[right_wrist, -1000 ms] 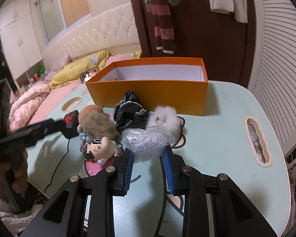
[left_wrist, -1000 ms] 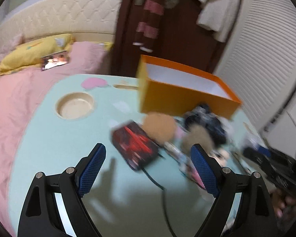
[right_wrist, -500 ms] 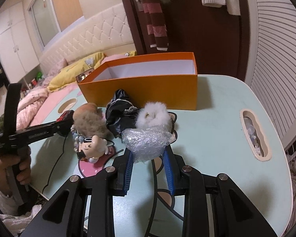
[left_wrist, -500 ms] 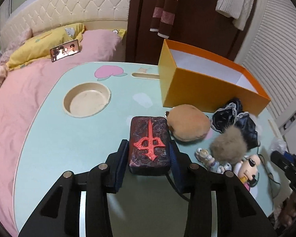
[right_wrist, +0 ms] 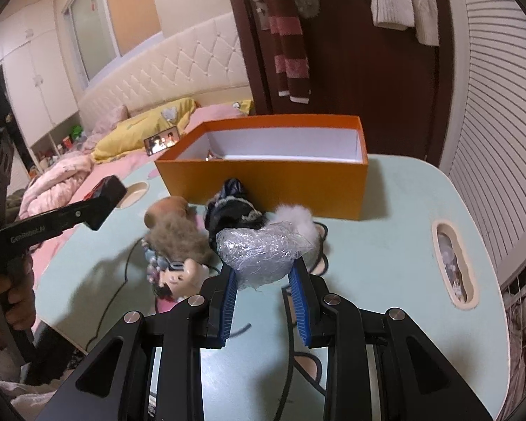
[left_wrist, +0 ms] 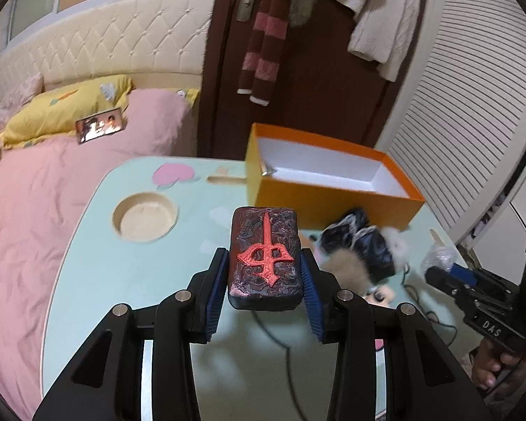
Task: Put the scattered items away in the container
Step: 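Drop the plastic bag into the orange box with the right gripper while the left gripper drops the pouch in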
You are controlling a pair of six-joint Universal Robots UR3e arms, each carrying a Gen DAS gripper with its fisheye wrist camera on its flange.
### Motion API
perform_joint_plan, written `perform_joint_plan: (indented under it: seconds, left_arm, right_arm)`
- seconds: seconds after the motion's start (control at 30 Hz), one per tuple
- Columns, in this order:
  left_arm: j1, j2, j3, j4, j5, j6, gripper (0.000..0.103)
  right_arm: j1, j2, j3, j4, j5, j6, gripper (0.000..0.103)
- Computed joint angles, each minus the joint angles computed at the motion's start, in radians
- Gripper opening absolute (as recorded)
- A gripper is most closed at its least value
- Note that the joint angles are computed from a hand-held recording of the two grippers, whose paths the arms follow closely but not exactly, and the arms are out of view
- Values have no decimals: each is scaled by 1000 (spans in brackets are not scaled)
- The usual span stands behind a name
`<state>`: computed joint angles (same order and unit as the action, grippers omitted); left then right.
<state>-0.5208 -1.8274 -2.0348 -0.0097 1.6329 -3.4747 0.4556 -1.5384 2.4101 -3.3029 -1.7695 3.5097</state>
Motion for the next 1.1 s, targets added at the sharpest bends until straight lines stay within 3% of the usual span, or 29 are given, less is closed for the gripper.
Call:
perform_joint_plan:
  seconds: [0.3, 0.8, 1.1]
  left_arm:
    - [-11, -112, 248, -137, -35, 43, 41]
    - [5, -462, 886, -470, -50, 109, 41]
    - [26, -553, 1005, -523, -90, 97, 41]
  right_arm:
    - [-65, 32, -118, 23, 43, -79, 27]
    - [-205, 224, -457, 177, 150, -176, 28]
    - [-244, 338, -584, 254, 174, -168, 28]
